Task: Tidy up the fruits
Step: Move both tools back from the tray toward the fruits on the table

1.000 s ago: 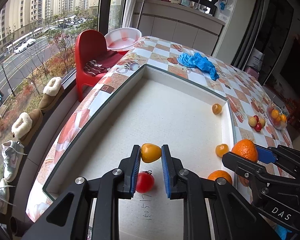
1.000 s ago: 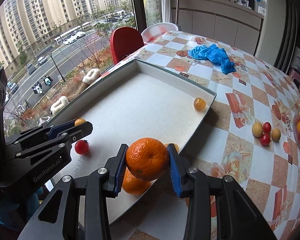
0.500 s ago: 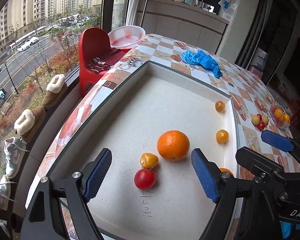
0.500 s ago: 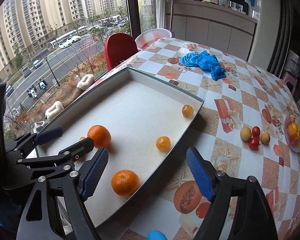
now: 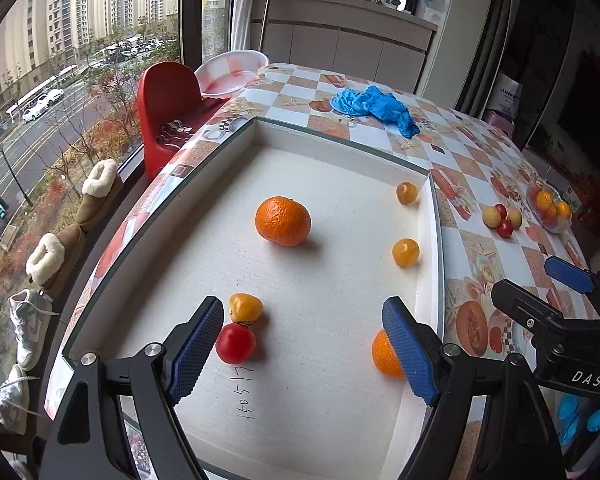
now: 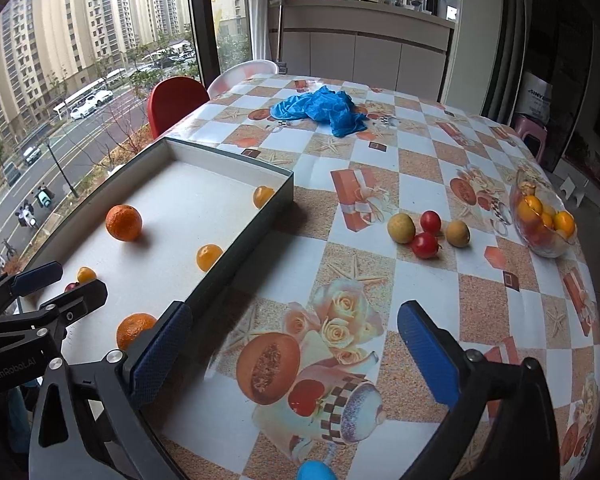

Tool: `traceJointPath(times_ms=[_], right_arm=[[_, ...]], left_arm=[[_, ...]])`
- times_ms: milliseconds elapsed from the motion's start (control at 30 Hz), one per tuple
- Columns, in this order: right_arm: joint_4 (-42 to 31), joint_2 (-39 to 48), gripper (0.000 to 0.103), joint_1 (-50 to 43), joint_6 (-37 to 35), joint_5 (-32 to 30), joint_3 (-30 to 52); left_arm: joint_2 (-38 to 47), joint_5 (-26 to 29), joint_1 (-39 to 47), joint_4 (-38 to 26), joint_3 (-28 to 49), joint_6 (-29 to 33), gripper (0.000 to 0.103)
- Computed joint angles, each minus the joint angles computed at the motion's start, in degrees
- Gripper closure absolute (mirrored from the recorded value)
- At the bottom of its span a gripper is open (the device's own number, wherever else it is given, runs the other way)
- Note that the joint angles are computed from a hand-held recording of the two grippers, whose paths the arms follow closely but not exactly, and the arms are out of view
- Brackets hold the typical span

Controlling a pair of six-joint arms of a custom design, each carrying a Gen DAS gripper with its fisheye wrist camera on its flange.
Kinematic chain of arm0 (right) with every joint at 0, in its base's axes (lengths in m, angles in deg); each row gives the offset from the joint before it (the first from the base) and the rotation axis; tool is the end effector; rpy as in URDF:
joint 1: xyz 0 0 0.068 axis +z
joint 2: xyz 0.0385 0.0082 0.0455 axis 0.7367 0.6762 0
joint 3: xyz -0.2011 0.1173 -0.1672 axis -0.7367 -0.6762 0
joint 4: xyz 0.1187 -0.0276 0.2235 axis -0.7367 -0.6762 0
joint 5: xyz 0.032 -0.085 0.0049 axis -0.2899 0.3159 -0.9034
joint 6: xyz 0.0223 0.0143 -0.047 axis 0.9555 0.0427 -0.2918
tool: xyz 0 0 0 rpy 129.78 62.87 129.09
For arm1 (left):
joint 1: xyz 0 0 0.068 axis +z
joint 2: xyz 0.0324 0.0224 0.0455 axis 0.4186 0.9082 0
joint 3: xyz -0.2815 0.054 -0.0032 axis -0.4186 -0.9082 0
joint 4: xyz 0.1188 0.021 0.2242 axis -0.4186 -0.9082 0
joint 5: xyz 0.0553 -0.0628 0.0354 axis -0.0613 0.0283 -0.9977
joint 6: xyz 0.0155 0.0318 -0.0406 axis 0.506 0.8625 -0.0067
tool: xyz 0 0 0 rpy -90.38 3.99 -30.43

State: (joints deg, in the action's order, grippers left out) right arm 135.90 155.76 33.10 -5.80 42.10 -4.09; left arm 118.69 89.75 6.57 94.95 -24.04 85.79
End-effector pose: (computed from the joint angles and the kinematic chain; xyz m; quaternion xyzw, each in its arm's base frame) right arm 0.2023 -0.0486 0.0297 0.0736 0.9340 -0.0132 0.3493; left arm 0.2608 -0.0891 0.0350 0.1313 0.9344 -0.1071 0.3132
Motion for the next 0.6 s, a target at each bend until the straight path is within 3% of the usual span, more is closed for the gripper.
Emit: traceJointPath(times_ms=[200, 600], right_arm=[[0.94, 2.43, 0.000, -4.59, -2.38, -2.80, 0.17], [-4.51, 5.95, 0.000, -17.65, -7.67, -8.78, 4.29]], left_arm=[[-0.14, -2.36, -3.76, -1.46, 0.63, -0.28, 0.020], [-1.80, -5.72, -9.98, -5.66, 2.87, -0.96, 0.020]])
